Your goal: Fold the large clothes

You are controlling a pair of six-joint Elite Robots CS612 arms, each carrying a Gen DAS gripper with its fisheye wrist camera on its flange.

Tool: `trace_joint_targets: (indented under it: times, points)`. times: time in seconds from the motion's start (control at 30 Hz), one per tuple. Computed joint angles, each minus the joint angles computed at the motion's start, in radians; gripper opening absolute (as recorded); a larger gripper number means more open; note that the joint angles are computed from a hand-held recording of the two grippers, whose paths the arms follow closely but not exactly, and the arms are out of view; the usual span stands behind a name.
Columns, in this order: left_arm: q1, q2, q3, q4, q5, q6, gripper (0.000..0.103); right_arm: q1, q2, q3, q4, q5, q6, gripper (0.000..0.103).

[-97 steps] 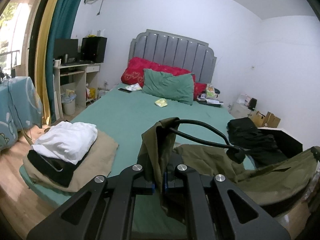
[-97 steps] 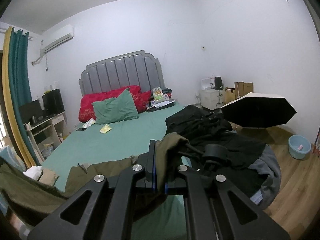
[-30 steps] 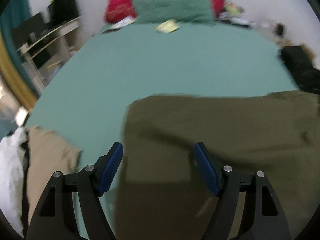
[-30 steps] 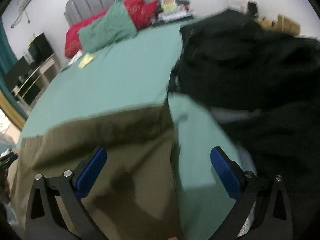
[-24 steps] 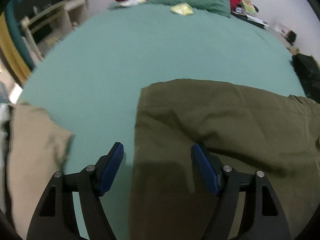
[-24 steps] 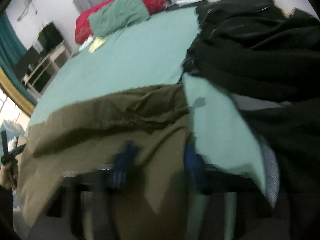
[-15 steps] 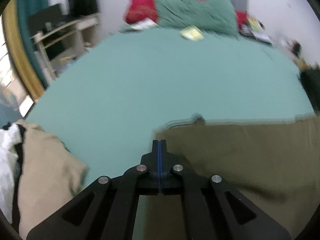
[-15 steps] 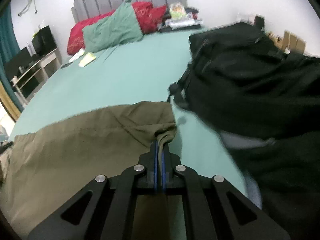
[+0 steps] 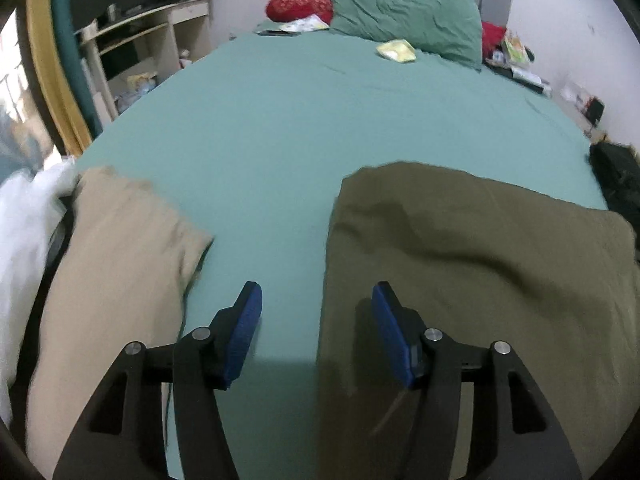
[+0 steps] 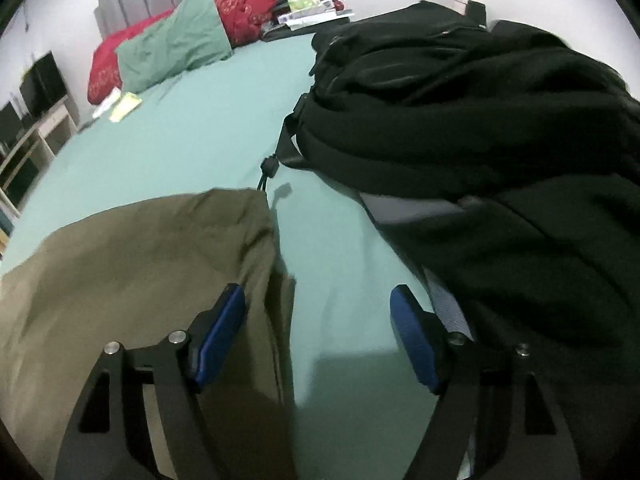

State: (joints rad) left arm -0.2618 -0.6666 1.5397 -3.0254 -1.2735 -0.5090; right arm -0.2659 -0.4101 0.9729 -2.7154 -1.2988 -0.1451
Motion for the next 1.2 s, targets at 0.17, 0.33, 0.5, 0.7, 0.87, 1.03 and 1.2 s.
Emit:
trace_joint_targets:
  times: [0.17,0.33,0.5,0.7,0.87,1.03,1.2]
  points:
    - [-0.017,-0.048,0.132,-0.113,-0.043,-0.087,0.063,-0.03,-0.085,0.185,-0.104,0.091,0.051,0.075]
    - [-0.035,-0.079,0.244,-0.228,-0.095,-0.12,0.065,-0.053,-0.153,0.365,-0.198,0.168,0.083,0.075]
    - [-0.044,-0.071,0.293,-0.354,-0.163,-0.155,0.066,-0.083,-0.183,0.48,-0.263,0.274,0.134,0.075]
    - [-0.049,-0.055,0.271,-0.259,-0.177,-0.193,0.066,-0.103,-0.167,0.509,-0.274,0.401,0.233,0.051]
    - [-0.054,-0.036,0.274,-0.321,-0.218,-0.149,0.022,-0.091,-0.188,0.558,-0.328,0.375,0.225,0.012]
    - [-0.099,-0.086,0.308,-0.298,-0.051,-0.086,0.007,-0.067,-0.244,0.621,-0.451,0.247,0.143,0.01]
    - [-0.108,-0.147,0.384,-0.312,-0.032,-0.159,0.006,-0.062,-0.291,0.695,-0.491,0.206,0.084,0.009]
